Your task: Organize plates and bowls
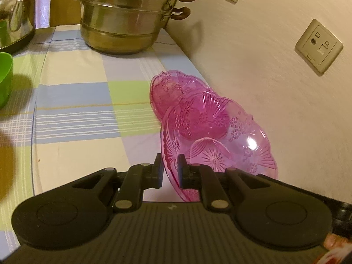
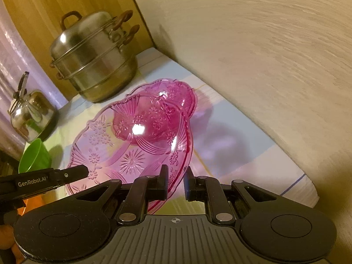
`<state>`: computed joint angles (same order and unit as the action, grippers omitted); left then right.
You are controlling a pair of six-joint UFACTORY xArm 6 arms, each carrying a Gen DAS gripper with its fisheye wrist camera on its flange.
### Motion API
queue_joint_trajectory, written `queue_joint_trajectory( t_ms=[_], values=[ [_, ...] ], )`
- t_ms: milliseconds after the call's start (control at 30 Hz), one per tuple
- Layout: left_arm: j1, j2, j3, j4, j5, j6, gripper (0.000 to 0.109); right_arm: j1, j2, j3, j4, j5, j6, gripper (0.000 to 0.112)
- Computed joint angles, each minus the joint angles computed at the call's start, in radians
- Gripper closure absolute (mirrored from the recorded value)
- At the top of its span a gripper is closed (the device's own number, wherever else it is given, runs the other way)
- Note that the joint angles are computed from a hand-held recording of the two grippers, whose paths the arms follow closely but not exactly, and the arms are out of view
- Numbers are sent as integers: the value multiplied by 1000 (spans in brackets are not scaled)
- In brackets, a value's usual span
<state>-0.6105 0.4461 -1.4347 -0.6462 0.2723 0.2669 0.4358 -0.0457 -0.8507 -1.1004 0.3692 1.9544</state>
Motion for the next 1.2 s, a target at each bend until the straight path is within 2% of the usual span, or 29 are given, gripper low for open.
queue_joint_trajectory(
  t_ms=[333, 767, 967, 1200],
  values=[
    [-1, 50, -79, 17, 23, -4, 98, -10, -1, -6, -9, 24, -3, 99],
    [13, 193, -279, 88, 37, -39, 98, -45, 69, -91, 25, 28, -91, 98],
    [29, 292, -416, 146, 55, -81, 98, -88, 138, -171, 23, 7, -134, 98],
    [46, 468, -677, 224, 137, -146, 98, -127, 232, -264, 50, -3, -177, 98]
  ],
)
